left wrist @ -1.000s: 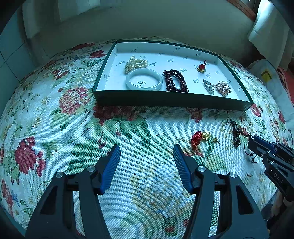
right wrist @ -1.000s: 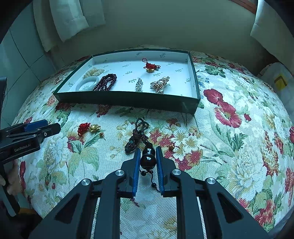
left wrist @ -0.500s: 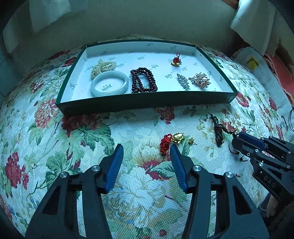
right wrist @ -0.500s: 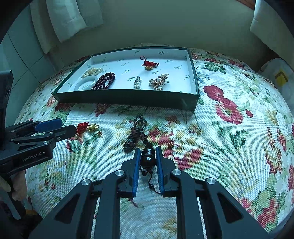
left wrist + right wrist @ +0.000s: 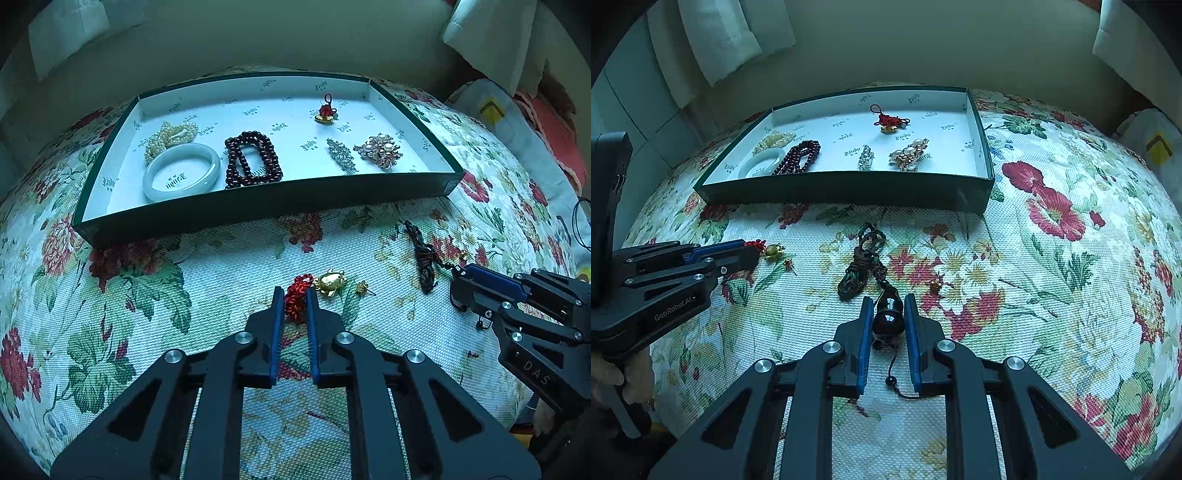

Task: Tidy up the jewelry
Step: 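Grasp the red knot with gold charm with the left tool while the right holds the pendant, then carry the red knot into the tray with the left tool while the right carries the gourd pendant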

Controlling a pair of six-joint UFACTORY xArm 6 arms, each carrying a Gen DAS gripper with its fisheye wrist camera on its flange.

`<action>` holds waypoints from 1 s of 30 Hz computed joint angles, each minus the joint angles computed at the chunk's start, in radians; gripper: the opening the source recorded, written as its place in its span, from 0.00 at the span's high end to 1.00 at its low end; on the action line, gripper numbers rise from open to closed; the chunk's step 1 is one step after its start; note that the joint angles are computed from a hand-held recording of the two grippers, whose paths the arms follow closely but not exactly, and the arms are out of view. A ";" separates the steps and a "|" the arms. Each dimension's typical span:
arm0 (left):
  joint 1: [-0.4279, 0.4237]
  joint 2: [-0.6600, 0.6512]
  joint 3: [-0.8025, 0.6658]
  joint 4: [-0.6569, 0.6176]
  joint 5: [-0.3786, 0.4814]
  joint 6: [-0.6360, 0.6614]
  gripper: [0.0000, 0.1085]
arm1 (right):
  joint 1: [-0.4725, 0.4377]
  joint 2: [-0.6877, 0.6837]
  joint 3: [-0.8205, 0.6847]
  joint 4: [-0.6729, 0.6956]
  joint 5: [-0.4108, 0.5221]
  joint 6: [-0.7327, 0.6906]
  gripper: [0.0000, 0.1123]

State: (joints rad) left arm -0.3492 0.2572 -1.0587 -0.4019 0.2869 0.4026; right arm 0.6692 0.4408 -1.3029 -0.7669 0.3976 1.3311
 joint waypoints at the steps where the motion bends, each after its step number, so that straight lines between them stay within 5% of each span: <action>1: -0.002 0.000 0.002 0.012 -0.007 -0.006 0.90 | -0.001 0.000 0.000 0.001 -0.001 0.000 0.85; 30: 0.008 -0.101 0.060 -0.093 -0.040 0.067 0.92 | 0.010 -0.074 0.016 -0.086 0.010 0.077 0.85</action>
State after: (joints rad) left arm -0.3411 0.1566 -0.9991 -0.4951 0.2472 0.4698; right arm 0.6791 0.3672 -1.2873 -0.8531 0.4077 1.4079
